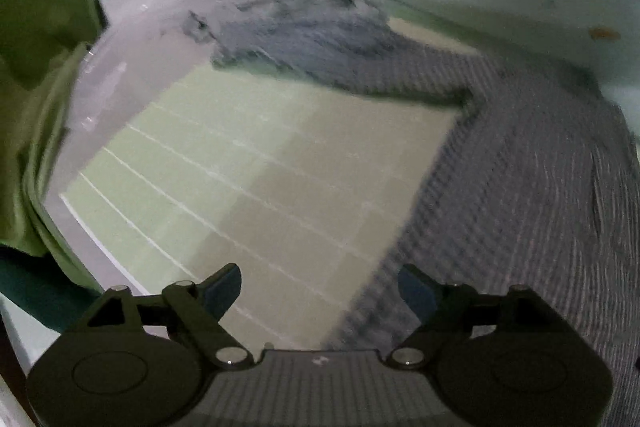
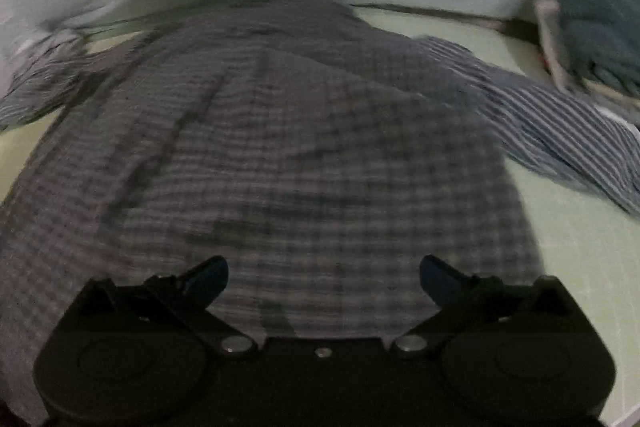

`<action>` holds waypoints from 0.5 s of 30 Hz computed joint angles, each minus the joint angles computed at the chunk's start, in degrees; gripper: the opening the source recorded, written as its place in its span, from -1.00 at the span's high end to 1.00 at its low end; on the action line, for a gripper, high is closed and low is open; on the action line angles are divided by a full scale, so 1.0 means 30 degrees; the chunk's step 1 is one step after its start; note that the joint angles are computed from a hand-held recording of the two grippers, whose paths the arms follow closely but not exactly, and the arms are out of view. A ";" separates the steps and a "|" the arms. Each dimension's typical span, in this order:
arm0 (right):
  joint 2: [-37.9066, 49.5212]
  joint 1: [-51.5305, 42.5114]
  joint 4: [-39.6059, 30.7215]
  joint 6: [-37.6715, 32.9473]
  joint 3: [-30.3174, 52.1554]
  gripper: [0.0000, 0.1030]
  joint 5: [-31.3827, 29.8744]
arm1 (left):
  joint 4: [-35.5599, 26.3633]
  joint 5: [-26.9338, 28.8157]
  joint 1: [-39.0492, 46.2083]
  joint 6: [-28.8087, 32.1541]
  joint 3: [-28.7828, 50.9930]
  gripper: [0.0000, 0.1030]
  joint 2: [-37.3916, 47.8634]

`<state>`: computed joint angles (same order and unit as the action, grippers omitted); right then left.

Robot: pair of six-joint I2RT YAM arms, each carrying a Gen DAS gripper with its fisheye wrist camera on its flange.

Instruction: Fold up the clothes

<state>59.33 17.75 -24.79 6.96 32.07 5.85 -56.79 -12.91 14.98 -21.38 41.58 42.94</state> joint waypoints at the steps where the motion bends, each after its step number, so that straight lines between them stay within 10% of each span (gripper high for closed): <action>1: 0.0365 0.0576 0.0256 0.0721 0.0149 -1.00 0.0288 | 0.0571 0.0666 0.1460 0.1095 -0.0031 -0.74 0.0090; 9: 0.6554 0.4146 0.1144 0.5929 0.3542 -1.00 0.1239 | 0.6432 0.6017 1.0472 0.7835 0.1305 -0.74 0.7742; 15: 0.9833 0.6078 -0.0743 0.9376 0.6716 -1.00 0.2844 | 0.8997 0.7883 1.2329 0.8068 0.6935 -0.74 1.6259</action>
